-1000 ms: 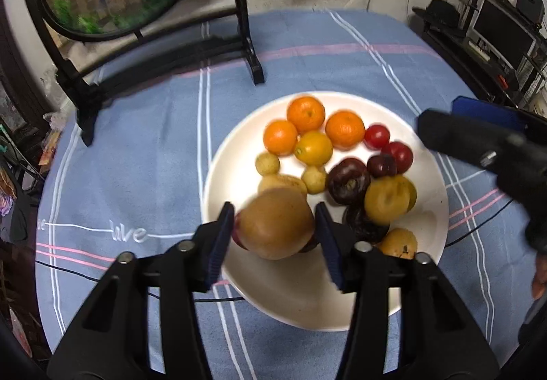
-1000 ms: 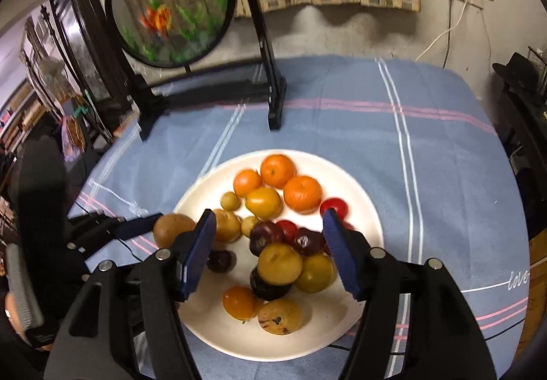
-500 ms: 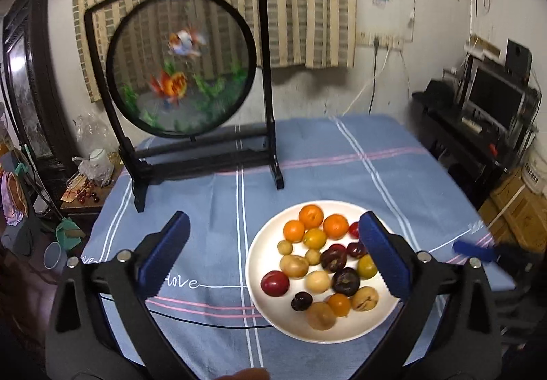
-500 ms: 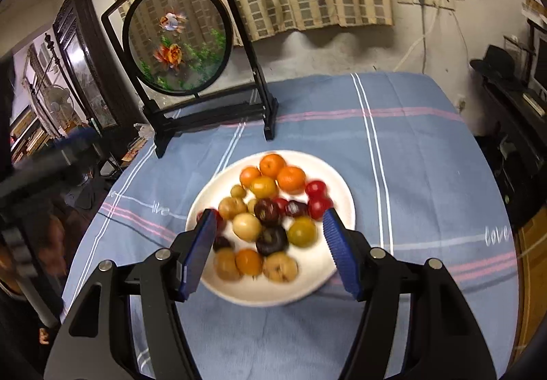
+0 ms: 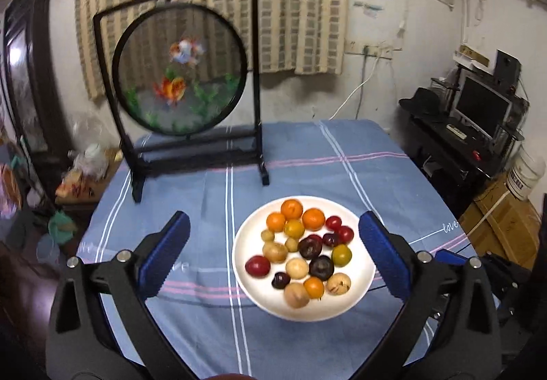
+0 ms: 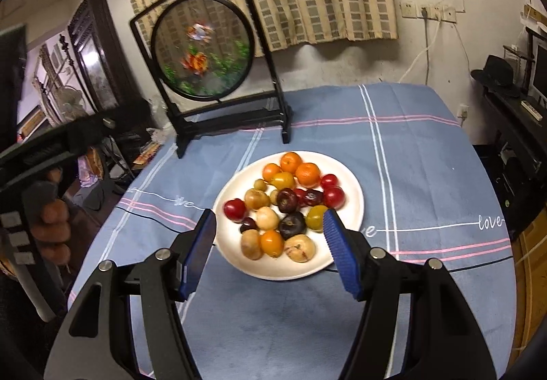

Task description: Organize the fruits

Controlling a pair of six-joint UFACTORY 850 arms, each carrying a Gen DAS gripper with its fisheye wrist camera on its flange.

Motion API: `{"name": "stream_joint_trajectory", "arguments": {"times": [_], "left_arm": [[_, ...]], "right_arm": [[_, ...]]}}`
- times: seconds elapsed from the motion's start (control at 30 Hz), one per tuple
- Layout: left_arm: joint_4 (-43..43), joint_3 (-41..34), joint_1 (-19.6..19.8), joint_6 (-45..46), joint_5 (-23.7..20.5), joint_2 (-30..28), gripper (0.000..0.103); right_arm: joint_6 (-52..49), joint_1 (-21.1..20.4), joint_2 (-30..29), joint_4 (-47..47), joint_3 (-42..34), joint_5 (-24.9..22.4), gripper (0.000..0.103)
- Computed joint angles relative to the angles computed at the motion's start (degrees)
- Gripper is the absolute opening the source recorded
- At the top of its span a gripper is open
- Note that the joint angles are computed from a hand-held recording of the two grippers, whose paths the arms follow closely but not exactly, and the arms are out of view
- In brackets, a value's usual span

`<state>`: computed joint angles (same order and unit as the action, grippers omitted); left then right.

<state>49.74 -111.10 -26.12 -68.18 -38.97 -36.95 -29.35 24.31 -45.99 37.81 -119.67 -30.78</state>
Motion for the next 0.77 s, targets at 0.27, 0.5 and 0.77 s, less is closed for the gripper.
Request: {"name": "stream_joint_trajectory", "arguments": {"times": [0.27, 0.5, 0.77], "left_arm": [[0.1, -0.8, -0.3, -0.9, -2.8, -0.5, 0.1], [-2.0, -1.2, 0.2, 0.1, -3.7, -0.9, 0.1], [5.4, -1.3, -0.9, -4.0, -6.5, -1.1, 0.1]], "right_arm": [[-0.3, 0.7, 1.8, -1.0, 3.1, 1.1, 0.067], [-0.7, 1.1, 2.0, -1.1, 3.5, 1.1, 0.072], [0.5, 1.6, 1.7, -2.6, 3.2, 1.3, 0.074]]}}
